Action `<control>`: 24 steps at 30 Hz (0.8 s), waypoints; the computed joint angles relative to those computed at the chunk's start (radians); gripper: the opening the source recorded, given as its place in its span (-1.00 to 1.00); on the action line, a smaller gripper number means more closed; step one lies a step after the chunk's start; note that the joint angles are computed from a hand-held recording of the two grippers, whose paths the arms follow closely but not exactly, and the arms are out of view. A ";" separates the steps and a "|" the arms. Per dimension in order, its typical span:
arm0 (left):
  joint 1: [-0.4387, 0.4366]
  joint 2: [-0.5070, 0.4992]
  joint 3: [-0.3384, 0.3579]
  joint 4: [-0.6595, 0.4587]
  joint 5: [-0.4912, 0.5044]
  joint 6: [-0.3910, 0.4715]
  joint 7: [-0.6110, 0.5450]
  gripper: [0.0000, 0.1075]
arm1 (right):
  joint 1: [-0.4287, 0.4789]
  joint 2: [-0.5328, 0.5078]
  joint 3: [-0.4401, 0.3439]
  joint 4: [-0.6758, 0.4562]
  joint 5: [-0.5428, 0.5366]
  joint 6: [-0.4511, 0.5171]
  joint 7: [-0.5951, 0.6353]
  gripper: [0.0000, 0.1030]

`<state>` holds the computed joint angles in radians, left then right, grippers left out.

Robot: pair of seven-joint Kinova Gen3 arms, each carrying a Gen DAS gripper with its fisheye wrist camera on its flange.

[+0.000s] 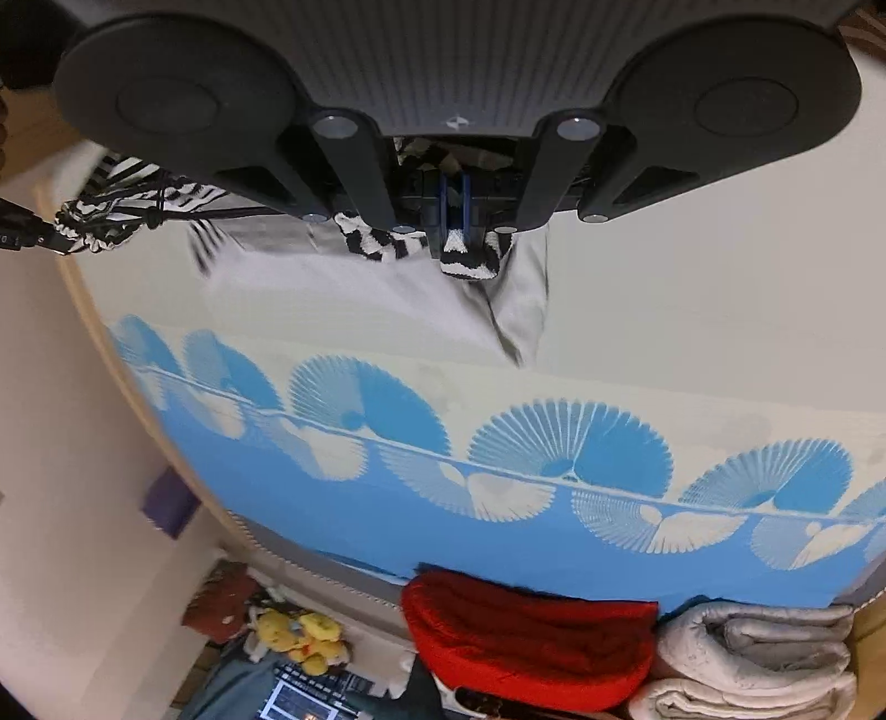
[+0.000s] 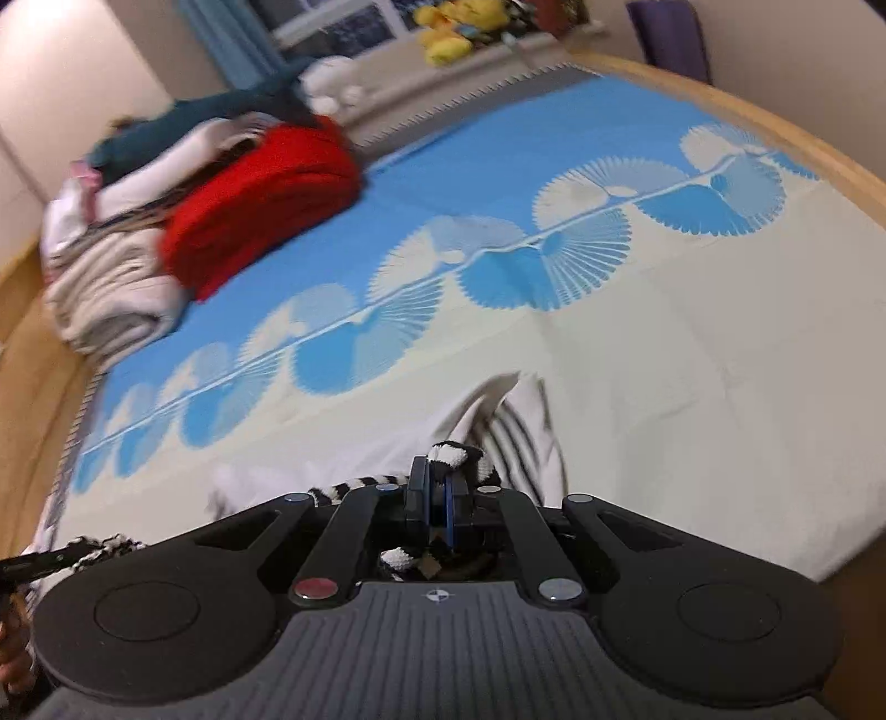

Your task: Fold small clothes

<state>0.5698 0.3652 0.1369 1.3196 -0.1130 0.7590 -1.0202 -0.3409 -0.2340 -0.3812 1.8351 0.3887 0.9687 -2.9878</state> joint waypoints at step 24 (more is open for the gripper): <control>-0.022 0.246 -0.032 -0.147 0.034 -0.028 -0.386 0.32 | -0.063 0.236 0.160 0.131 0.323 -0.302 0.131 0.05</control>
